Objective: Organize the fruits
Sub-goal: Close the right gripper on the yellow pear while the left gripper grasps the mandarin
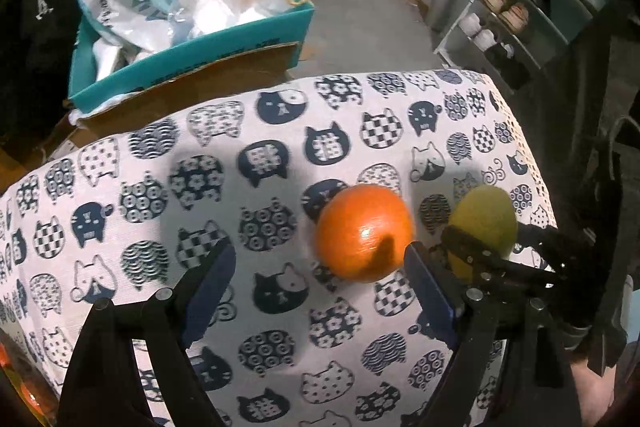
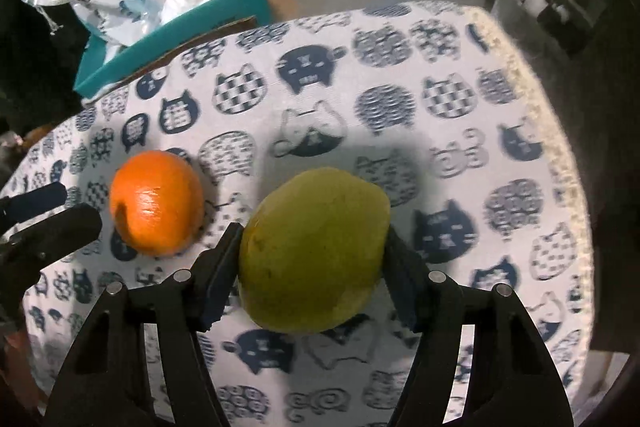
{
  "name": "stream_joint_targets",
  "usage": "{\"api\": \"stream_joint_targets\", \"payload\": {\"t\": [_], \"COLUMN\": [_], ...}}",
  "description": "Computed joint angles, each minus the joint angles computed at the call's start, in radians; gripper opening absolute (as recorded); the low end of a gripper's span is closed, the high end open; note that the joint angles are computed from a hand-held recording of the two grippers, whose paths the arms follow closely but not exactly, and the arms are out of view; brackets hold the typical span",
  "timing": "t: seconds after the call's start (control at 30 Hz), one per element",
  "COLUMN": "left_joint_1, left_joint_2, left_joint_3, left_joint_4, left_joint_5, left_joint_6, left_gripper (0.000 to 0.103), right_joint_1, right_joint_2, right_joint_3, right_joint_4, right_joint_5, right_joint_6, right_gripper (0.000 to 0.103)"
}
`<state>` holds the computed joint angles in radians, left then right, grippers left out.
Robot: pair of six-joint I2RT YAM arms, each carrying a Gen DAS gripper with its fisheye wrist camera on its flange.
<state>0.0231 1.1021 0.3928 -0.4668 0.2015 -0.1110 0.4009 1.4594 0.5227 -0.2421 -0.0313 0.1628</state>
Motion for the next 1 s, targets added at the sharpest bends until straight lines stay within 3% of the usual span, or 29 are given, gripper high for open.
{"api": "stream_joint_targets", "payload": {"t": [0.27,0.53,0.8,0.9,0.93,1.0], "left_joint_1": [-0.132,-0.154,-0.137,-0.140,-0.142,-0.157], "left_joint_2": [0.133,0.273,0.320,0.320,0.316,0.310], "left_joint_3": [0.006,0.005,-0.010,-0.017,-0.020,-0.026], "left_joint_4": [0.115,0.227,0.301,0.318,0.321,0.328], "left_joint_5": [-0.041,-0.051,-0.033,-0.011,-0.001,-0.011], "left_joint_6": [-0.103,-0.129,-0.122,-0.107,-0.103,-0.096], "left_gripper": [0.087,0.087,0.086,0.075,0.067,0.067], "right_joint_1": [-0.081,-0.095,-0.069,-0.070,-0.070,-0.069], "right_joint_2": [-0.107,-0.090,-0.074,-0.072,-0.072,-0.073], "right_joint_3": [-0.024,-0.028,-0.024,-0.023,-0.022,-0.022], "right_joint_4": [-0.050,-0.030,-0.008,-0.008,-0.008,-0.010], "right_joint_5": [0.035,0.026,0.047,0.042,0.043,0.039], "right_joint_6": [-0.055,-0.072,-0.077,-0.071,-0.069,-0.067], "right_gripper": [0.066,0.066,0.066,0.066,0.066,0.066]}}
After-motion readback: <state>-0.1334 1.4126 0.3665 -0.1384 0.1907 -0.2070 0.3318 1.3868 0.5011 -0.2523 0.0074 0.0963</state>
